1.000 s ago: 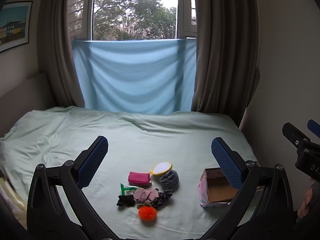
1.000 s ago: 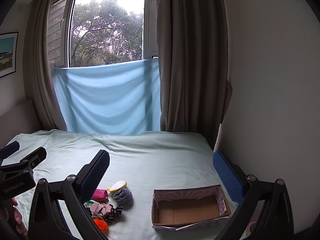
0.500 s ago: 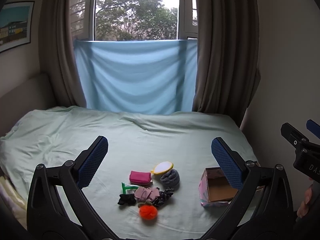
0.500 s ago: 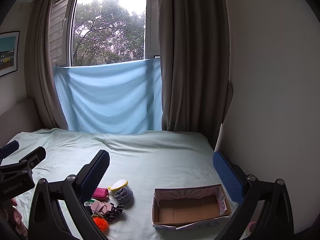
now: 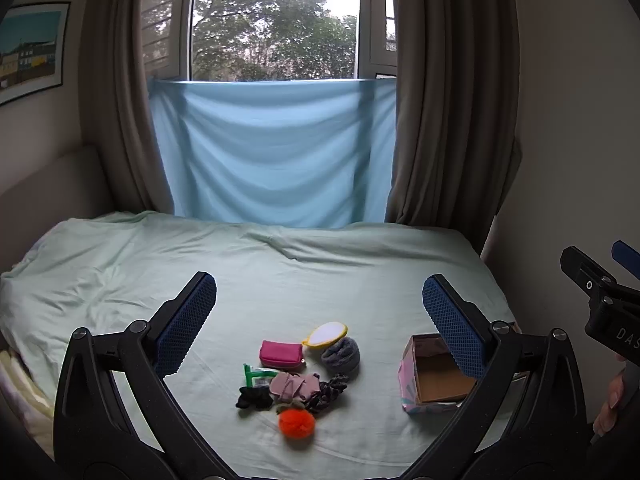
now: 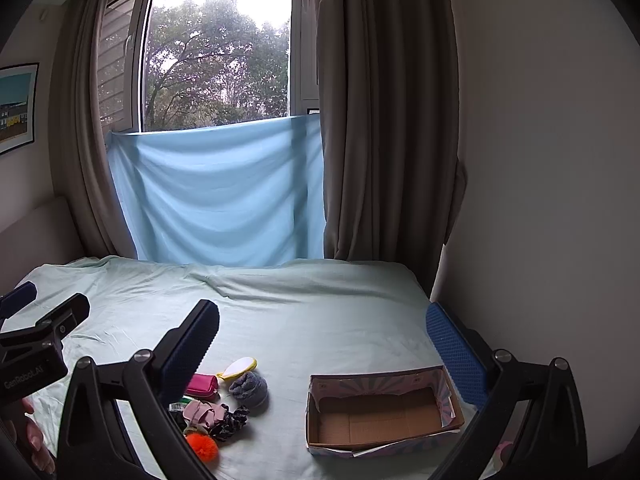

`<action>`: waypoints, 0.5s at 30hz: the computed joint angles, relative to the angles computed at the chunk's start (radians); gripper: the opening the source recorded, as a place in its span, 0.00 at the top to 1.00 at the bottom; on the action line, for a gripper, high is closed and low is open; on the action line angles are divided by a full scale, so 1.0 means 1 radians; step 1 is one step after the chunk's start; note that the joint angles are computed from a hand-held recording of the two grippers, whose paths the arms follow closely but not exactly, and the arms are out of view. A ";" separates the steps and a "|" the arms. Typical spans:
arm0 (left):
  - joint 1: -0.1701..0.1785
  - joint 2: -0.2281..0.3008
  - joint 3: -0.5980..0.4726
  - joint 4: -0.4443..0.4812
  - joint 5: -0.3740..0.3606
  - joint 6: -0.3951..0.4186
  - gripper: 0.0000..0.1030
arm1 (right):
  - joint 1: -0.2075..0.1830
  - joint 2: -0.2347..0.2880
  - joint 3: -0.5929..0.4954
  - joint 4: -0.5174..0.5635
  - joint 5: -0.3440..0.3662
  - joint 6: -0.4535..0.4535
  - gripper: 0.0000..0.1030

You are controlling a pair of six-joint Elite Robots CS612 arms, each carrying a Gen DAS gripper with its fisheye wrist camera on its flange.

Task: Organize soft objects

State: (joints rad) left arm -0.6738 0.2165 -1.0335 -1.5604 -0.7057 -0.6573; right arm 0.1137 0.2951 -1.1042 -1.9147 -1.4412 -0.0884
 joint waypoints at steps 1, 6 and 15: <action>0.000 0.000 0.000 0.000 -0.001 0.000 0.00 | 0.000 -0.001 0.001 0.000 0.000 0.001 0.00; 0.001 0.002 -0.002 -0.002 -0.001 0.004 0.00 | 0.000 0.000 -0.001 0.001 -0.002 0.005 0.00; -0.001 0.002 -0.017 0.049 0.011 -0.050 0.00 | -0.003 -0.004 0.003 0.010 0.018 0.011 0.00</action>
